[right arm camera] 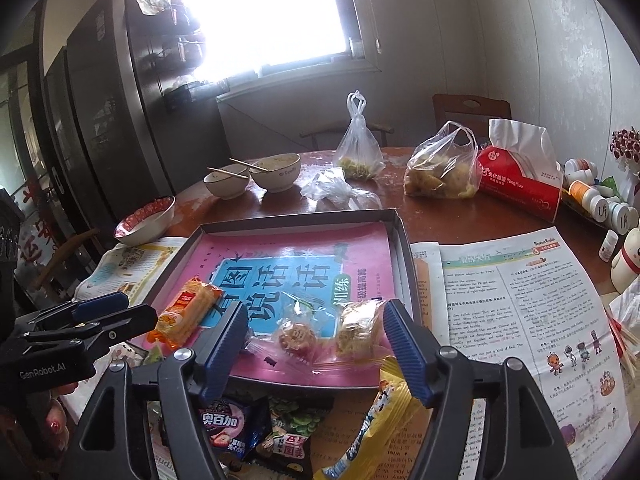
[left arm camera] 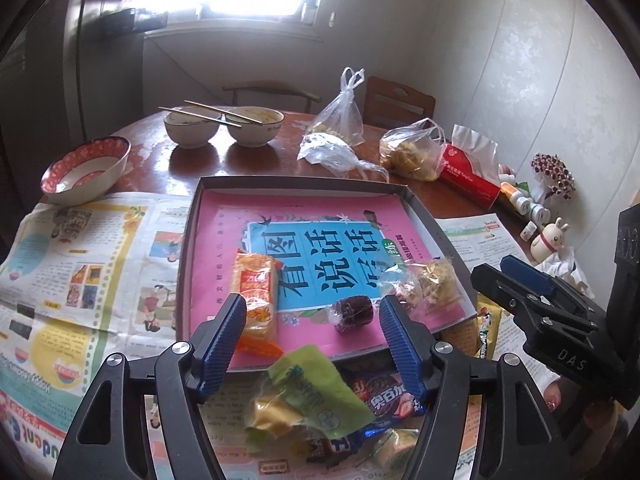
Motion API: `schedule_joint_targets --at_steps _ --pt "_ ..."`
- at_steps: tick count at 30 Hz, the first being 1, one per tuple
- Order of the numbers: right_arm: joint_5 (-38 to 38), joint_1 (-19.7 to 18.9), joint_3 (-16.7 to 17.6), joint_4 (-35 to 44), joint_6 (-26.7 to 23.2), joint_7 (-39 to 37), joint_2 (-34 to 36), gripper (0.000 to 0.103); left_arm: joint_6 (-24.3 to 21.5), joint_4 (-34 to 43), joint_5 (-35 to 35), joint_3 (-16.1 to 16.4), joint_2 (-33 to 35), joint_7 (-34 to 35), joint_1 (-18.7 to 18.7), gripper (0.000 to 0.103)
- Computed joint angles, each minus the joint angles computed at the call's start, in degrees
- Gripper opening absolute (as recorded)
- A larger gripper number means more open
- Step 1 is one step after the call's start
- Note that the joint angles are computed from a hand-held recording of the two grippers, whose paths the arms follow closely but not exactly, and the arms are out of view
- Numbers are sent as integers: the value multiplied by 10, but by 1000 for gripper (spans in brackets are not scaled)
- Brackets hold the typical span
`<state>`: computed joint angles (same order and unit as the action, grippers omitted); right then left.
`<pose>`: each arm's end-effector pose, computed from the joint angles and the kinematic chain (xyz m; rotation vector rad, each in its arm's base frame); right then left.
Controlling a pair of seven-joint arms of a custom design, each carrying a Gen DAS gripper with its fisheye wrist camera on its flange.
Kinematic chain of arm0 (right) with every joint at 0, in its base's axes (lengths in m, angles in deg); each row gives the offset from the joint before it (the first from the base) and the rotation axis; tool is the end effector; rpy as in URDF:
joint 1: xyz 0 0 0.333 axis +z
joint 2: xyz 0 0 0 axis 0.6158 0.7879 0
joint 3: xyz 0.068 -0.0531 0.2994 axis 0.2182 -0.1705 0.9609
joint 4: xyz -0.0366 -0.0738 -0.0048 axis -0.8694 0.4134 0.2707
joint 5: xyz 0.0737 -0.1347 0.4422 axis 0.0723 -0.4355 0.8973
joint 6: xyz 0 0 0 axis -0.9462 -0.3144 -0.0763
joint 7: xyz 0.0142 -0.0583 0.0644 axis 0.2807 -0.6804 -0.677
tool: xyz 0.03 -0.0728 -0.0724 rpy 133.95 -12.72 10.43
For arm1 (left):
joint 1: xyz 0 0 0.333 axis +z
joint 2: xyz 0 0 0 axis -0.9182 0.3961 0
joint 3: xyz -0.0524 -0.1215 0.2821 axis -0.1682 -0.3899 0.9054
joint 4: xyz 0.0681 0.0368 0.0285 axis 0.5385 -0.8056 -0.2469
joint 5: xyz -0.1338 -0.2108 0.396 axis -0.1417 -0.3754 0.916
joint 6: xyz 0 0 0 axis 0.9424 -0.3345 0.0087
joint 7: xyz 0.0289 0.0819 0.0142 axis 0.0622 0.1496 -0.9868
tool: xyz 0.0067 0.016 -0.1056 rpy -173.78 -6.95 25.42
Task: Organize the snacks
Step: 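Withdraw both grippers back toward the remaining snack pile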
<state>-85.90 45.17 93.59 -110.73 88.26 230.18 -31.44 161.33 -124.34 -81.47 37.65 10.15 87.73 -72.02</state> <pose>0.5283 0.2649 0.5263 -1.5379 1.7147 -0.6979 0.5909 -0.0221 0.5262 -1.5802 2.1285 -1.0975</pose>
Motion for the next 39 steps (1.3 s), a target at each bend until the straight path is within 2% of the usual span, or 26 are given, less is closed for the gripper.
schedule_joint_targets --at_steps 12,29,39 --pt "10 -7 13 -23 1 -5 -34 73 -5 -31 1 13 -39 11 -7 72" --pt "62 -23 43 -78 -15 -35 -101 76 -4 -86 27 32 -92 16 -32 73" --pt "86 -34 57 -88 -12 -50 -116 77 -8 -105 42 41 -114 15 -43 73"
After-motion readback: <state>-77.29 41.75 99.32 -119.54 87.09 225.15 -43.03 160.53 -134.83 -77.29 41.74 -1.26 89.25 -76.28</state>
